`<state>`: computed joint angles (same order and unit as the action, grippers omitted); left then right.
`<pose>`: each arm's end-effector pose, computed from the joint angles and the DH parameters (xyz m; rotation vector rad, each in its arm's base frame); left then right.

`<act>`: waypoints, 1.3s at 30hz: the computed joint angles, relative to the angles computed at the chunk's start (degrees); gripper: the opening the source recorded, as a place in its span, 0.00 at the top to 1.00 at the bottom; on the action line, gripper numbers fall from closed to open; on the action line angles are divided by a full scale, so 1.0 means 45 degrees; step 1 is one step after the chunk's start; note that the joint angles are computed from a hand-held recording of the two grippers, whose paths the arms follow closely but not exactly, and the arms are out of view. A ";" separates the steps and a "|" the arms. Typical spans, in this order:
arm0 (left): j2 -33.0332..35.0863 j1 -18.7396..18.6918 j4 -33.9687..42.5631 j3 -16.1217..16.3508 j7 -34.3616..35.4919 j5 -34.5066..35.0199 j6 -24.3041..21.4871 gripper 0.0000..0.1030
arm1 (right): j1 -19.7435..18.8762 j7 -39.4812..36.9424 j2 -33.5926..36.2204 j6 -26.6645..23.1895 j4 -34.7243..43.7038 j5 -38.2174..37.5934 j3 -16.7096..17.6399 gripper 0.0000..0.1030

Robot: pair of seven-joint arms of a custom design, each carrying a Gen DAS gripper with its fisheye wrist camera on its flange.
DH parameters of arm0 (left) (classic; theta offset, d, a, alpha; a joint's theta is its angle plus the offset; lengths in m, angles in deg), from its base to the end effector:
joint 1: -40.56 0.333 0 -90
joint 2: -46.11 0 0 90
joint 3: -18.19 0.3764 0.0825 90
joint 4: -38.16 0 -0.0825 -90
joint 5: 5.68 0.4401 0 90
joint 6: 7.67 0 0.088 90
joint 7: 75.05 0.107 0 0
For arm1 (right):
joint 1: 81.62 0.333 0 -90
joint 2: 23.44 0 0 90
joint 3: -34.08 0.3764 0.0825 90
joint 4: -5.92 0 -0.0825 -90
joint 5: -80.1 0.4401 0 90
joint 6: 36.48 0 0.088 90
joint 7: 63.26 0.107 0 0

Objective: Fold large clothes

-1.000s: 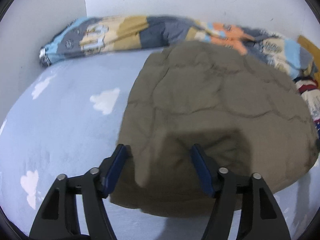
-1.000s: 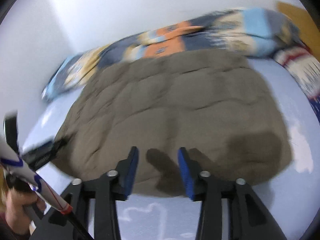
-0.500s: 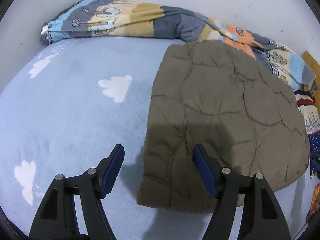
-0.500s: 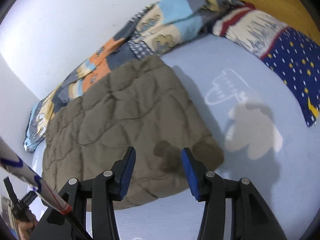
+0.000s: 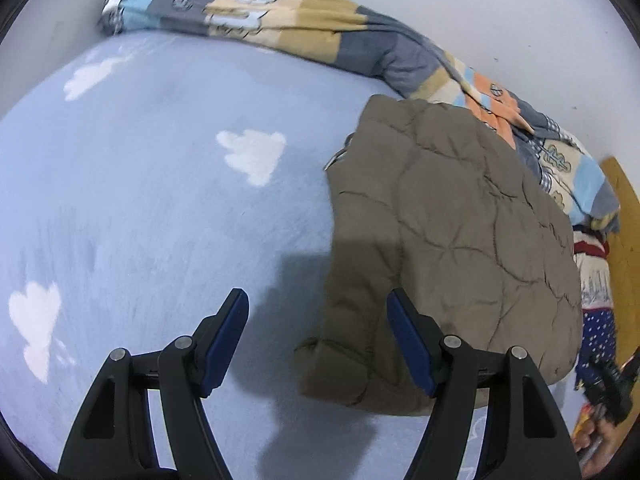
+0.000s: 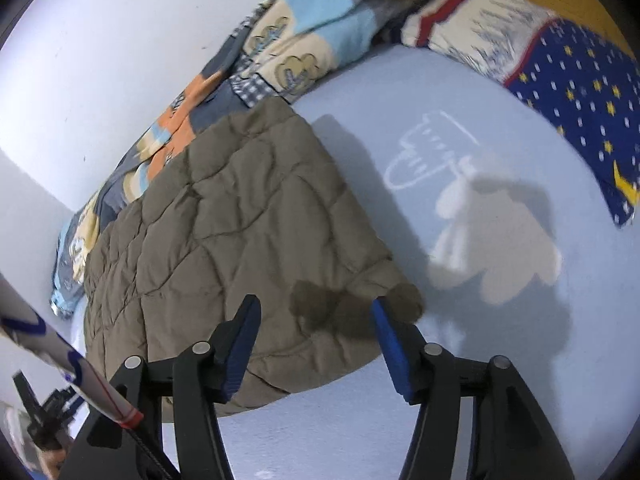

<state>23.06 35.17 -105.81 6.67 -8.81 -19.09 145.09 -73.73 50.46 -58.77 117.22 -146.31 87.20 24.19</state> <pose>0.4600 -0.1392 0.5076 -2.3103 1.7195 -0.7915 0.4152 -0.0245 0.5248 -1.2297 2.1799 -0.2479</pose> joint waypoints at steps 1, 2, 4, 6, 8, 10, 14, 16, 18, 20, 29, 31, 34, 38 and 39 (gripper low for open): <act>0.0040 -0.0071 -0.0013 0.0070 0.0079 -0.0102 -0.0075 0.31 | -0.0073 0.0103 -0.0013 -0.0089 -0.0026 -0.0034 0.0078 0.39; 0.0080 -0.0083 -0.0007 0.0071 0.0102 -0.0114 -0.0142 0.31 | -0.0127 0.0148 0.0036 -0.0194 -0.0030 -0.0101 0.0132 0.39; 0.0164 -0.0057 0.0005 -0.0014 0.0026 -0.0046 -0.0198 0.31 | -0.0138 0.0205 0.0089 -0.0318 -0.0049 -0.0161 0.0211 0.39; 0.0278 0.0160 0.0113 -0.0297 -0.0212 0.0517 -0.0379 0.31 | -0.0230 0.0317 0.0215 -0.0441 0.0023 -0.0344 0.0388 0.39; 0.0353 0.0224 0.0173 -0.0392 -0.0349 0.0870 -0.0439 0.31 | -0.0239 0.0328 0.0338 -0.0650 0.0086 -0.0523 0.0489 0.39; 0.0267 0.0056 0.0124 -0.0176 -0.0380 0.0559 -0.0437 0.31 | -0.0123 0.0263 0.0385 -0.0773 0.0095 -0.0421 0.0396 0.37; -0.0039 -0.0880 -0.0008 0.0922 0.0574 -0.1795 -0.0357 0.31 | -0.0246 0.0455 0.0089 -0.0412 -0.0044 -0.0251 0.0306 0.35; -0.0161 -0.1279 -0.0076 0.1336 0.1135 -0.3128 -0.0386 0.31 | -0.0247 0.0650 -0.0105 -0.0152 -0.0214 0.0019 0.0099 0.27; -0.0251 -0.1697 -0.0167 0.1756 0.1832 -0.4589 -0.0439 0.31 | -0.0025 0.0761 -0.0270 0.0022 -0.0411 0.0610 -0.0325 0.21; -0.0259 -0.1747 -0.0196 0.1862 0.2132 -0.5499 -0.0704 0.31 | 0.0314 0.0640 -0.0388 0.0162 -0.0561 0.1247 -0.0811 0.21; -0.0249 -0.1669 -0.0470 0.1814 0.3045 -0.8294 -0.0527 0.29 | 0.1254 0.0029 -0.0773 0.0933 -0.1095 0.3566 -0.1957 0.21; -0.0156 -0.1748 -0.0483 0.1826 0.3294 -0.8821 -0.0415 0.28 | 0.1271 0.0038 -0.0680 0.1032 -0.1133 0.3736 -0.1956 0.21; -0.0042 -0.1783 -0.0518 0.1803 0.3539 -0.9502 -0.0271 0.27 | 0.1549 -0.0102 -0.0548 0.1403 -0.1216 0.4250 -0.2262 0.21; 0.0010 -0.1924 -0.0652 0.1890 0.4081 -1.0778 0.0048 0.24 | 0.1730 -0.0123 -0.0329 0.1954 -0.1282 0.4681 -0.2457 0.20; 0.0019 -0.1921 -0.0664 0.1893 0.4169 -1.1045 0.0096 0.24 | 0.1847 -0.0126 -0.0277 0.2153 -0.1307 0.4839 -0.2544 0.20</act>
<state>23.15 26.52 -108.80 15.19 9.95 -68.79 145.53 -65.42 49.89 -60.02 126.91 -152.19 108.97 12.74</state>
